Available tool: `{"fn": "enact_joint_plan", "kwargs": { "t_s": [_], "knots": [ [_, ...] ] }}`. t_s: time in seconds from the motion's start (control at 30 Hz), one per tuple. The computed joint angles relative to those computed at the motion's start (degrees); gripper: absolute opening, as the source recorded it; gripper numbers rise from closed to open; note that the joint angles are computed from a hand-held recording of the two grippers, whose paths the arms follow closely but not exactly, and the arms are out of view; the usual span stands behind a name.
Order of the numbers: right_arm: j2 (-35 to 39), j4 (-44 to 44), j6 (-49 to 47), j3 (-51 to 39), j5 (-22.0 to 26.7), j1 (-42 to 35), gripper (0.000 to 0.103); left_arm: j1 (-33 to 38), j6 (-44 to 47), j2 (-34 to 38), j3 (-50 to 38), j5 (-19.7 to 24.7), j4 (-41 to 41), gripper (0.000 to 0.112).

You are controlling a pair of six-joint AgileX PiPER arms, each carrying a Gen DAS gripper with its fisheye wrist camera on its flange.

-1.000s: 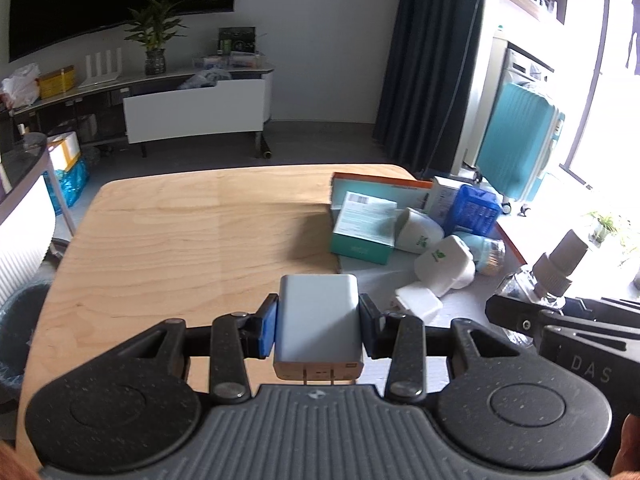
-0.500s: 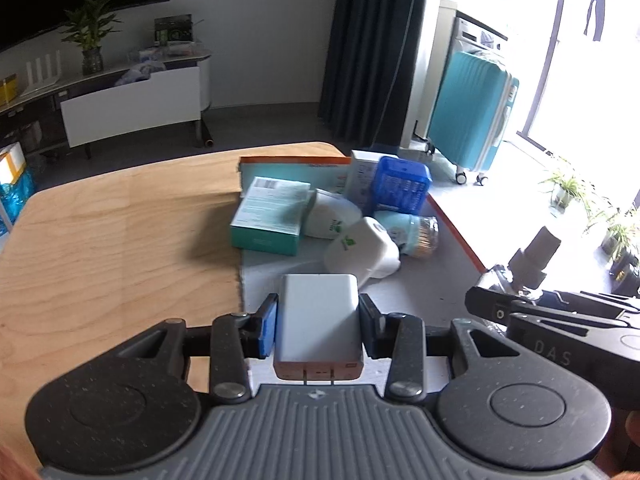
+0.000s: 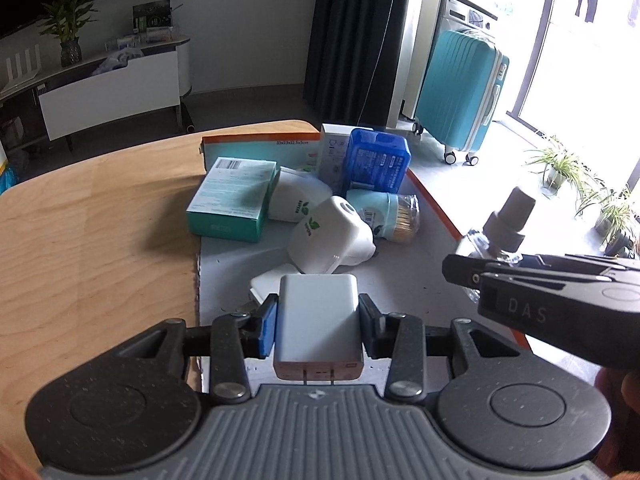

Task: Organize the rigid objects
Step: 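Carry the white plug charger and glass bottle over the cardboard box, then open both grippers above the box to release the charger and bottle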

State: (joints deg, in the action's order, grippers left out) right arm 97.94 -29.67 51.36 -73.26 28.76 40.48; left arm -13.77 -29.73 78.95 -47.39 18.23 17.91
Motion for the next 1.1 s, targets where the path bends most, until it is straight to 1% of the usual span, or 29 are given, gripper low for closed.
{"fn": "enact_joint_plan", "kwargs": {
  "t_s": [0.17,0.27,0.37,0.5,0.53,0.57,0.63,0.7,0.73,0.8,0.83,0.87,0.93,0.97,1.1],
  "knots": [
    [2.37,4.30,-5.79,-2.64,0.10,-1.23,0.037,-0.51,-1.60,1.56,-0.96,0.14,0.96,0.041],
    [3.63,6.28,-8.34,-4.01,0.29,-1.71,0.037,-0.87,-1.25,2.50,-1.48,0.23,0.64,0.041],
    [4.81,7.82,-10.40,-5.31,0.48,-2.35,0.037,-1.20,-2.76,3.67,-2.12,0.30,2.12,0.041],
    [5.47,10.86,-13.82,-6.40,-0.64,-3.53,0.039,-1.53,-4.11,5.48,-3.34,0.77,2.93,0.041],
    [5.36,9.87,-13.04,-6.40,-0.87,-3.48,0.044,-1.71,-4.27,5.75,-3.55,0.90,3.04,0.041],
    [4.93,8.82,-12.12,-5.98,-1.29,-3.47,0.053,-1.86,-4.33,5.90,-3.65,0.84,3.09,0.041],
    [3.14,6.02,-9.10,-4.02,-3.18,-3.58,0.054,-2.51,-5.34,6.28,-4.07,1.04,4.07,0.041],
    [1.46,4.00,-6.29,-2.62,-3.54,-3.70,0.054,-3.26,-5.98,6.77,-4.69,1.26,4.90,0.042],
    [0.50,2.04,-4.17,-1.79,-3.52,-3.53,0.054,-4.02,-8.16,7.06,-5.16,1.89,6.93,0.042],
    [-1.50,-1.30,-1.05,-0.45,-3.02,-3.11,0.056,-4.77,-9.39,6.82,-5.59,2.52,7.89,0.050],
    [-2.60,-2.48,0.21,0.49,-3.06,-3.02,0.056,-5.21,-10.76,6.33,-5.54,2.79,9.08,0.065],
    [-3.77,-3.11,0.96,1.52,-3.31,-3.07,0.056,-6.12,-14.29,5.69,-5.37,3.60,12.37,0.083],
    [-5.63,-4.77,3.10,2.96,-2.79,-2.90,0.057,-8.08,-21.41,3.92,-4.77,5.62,19.46,0.095],
    [-6.66,-5.82,4.54,3.91,-2.64,-2.81,0.058,-8.84,-22.71,3.22,-4.98,7.20,20.68,0.103],
    [-10.74,-7.11,7.34,7.73,-2.31,-2.61,0.061,-11.24,-26.39,-0.15,-5.34,13.68,22.75,0.103]
  ]
}}
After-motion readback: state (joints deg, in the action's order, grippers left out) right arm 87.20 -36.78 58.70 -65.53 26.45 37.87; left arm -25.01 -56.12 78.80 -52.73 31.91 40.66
